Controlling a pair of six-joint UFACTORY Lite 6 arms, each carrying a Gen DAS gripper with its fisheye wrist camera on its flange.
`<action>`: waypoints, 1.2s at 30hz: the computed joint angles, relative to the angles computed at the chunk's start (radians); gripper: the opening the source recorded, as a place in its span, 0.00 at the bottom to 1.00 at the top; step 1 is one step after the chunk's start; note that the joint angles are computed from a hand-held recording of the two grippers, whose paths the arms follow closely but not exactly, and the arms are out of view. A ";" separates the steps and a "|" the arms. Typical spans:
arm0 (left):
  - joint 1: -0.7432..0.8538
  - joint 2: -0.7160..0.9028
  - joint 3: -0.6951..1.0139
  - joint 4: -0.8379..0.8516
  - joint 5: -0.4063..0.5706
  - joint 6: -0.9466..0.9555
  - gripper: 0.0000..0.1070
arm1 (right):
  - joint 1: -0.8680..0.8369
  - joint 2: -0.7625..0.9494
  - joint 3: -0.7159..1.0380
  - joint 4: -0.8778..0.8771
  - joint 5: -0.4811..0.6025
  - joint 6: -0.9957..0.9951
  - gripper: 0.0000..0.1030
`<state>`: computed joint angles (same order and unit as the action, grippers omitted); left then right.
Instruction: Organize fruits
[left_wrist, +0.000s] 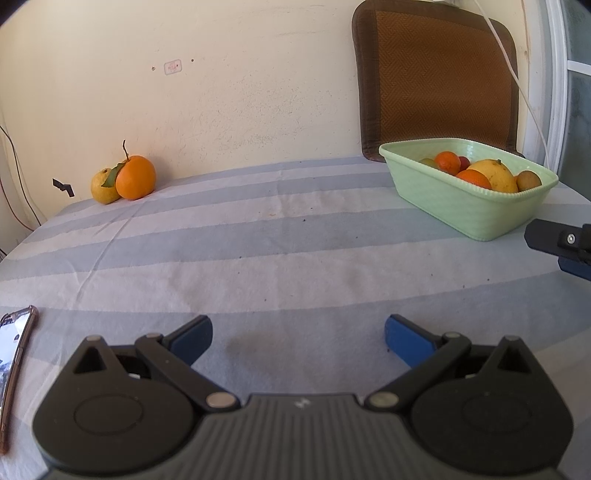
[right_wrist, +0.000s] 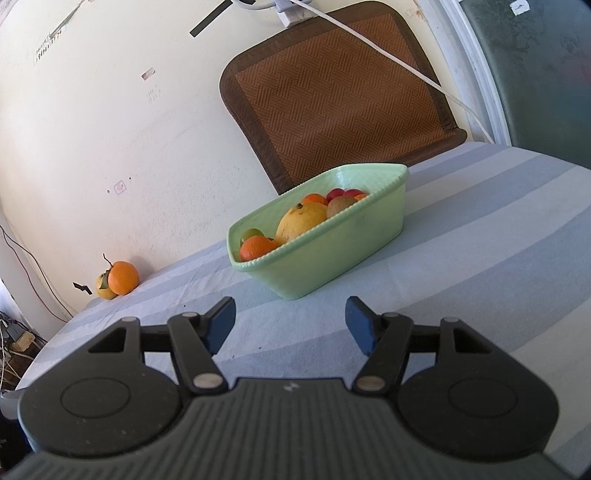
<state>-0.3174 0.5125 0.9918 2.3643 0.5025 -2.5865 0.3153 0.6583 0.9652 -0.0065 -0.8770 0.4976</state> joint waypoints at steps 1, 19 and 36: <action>0.001 0.000 0.000 0.002 -0.001 -0.002 0.96 | 0.000 0.001 0.001 -0.001 0.000 0.000 0.66; -0.002 -0.003 -0.003 -0.003 0.004 0.002 0.96 | -0.001 0.004 0.002 -0.001 -0.005 0.000 0.66; -0.004 -0.008 -0.010 0.002 0.012 -0.002 0.96 | -0.001 0.003 0.000 -0.001 -0.005 -0.001 0.66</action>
<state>-0.3210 0.5044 0.9820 2.3660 0.5141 -2.5880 0.3142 0.6610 0.9652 -0.0076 -0.8819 0.4968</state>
